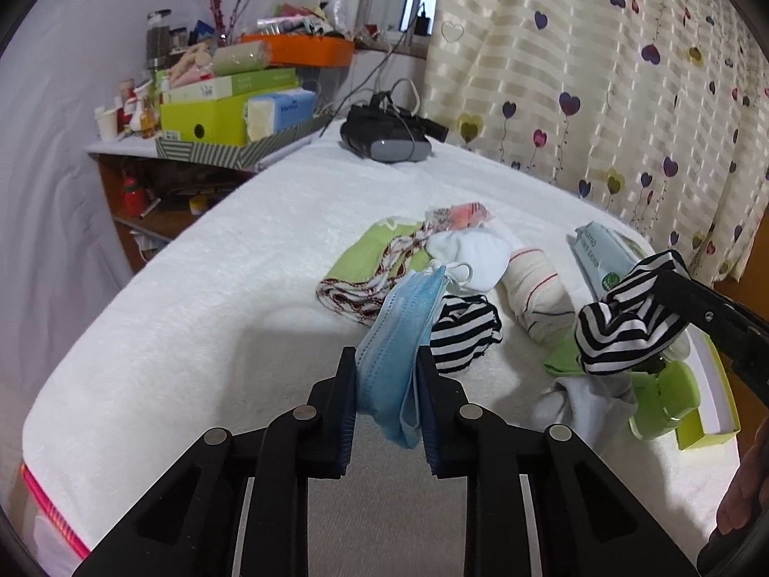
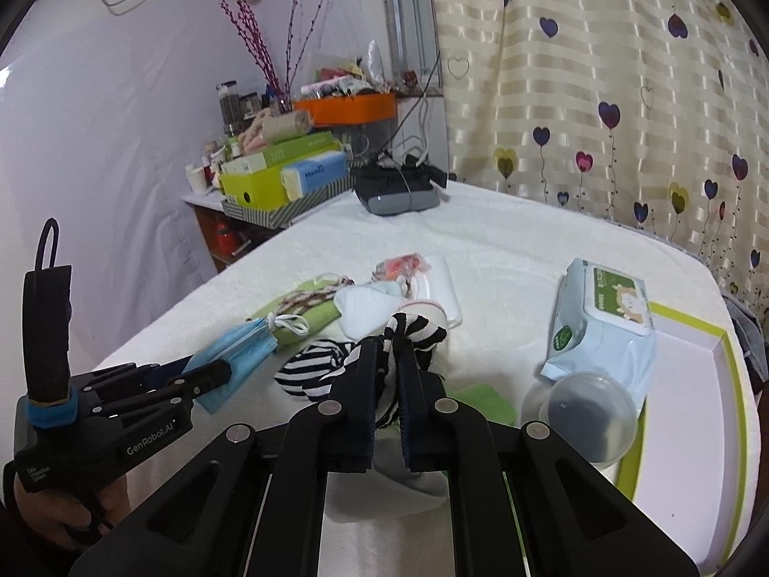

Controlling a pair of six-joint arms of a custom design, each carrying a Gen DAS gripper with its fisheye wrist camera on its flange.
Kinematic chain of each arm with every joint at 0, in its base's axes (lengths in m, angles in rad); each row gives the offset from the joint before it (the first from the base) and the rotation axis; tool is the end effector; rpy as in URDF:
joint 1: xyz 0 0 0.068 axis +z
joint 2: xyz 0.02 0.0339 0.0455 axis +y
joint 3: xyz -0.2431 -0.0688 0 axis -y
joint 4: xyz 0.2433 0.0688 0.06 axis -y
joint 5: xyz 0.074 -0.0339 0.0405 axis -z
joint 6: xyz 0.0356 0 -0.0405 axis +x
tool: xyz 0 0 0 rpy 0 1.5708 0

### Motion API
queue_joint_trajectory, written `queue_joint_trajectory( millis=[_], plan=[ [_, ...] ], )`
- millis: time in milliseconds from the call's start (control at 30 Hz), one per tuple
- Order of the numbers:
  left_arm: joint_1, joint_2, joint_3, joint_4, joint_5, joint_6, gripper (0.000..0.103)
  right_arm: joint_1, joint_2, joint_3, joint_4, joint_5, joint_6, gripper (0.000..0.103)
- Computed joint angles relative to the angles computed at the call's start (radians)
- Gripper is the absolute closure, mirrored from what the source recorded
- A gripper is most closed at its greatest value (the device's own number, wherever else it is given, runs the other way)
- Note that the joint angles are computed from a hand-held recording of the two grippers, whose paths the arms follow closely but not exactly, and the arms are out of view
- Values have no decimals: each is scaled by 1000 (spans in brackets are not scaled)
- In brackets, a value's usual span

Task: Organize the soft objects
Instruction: 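Carry the blue mask and striped sock toward the lime-green box with both tools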

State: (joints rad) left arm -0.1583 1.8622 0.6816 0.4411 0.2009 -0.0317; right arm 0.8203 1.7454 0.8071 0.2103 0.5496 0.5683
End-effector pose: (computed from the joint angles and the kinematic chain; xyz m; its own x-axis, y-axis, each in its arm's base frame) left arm 0.3132 -0.0572 0.0708 -0.6747 0.0763 -0.7342 0.2788 0.9473 -0.1578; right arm 0.2403 0.2304 0.1227 -0.5750 0.0563 -0.8162 -0.0573 0.9924 0.1088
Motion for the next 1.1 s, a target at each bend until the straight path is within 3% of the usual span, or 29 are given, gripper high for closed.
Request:
queue_joint_trajectory(
  millis=[633,1100],
  plan=[
    [1,-248,-166,14,60,-20,82,102,-178,-94,-23,110,15,95],
    [-164,-322,-187,-23,4,-45,82,122,-366,-271,-37,165,92,95]
  ],
)
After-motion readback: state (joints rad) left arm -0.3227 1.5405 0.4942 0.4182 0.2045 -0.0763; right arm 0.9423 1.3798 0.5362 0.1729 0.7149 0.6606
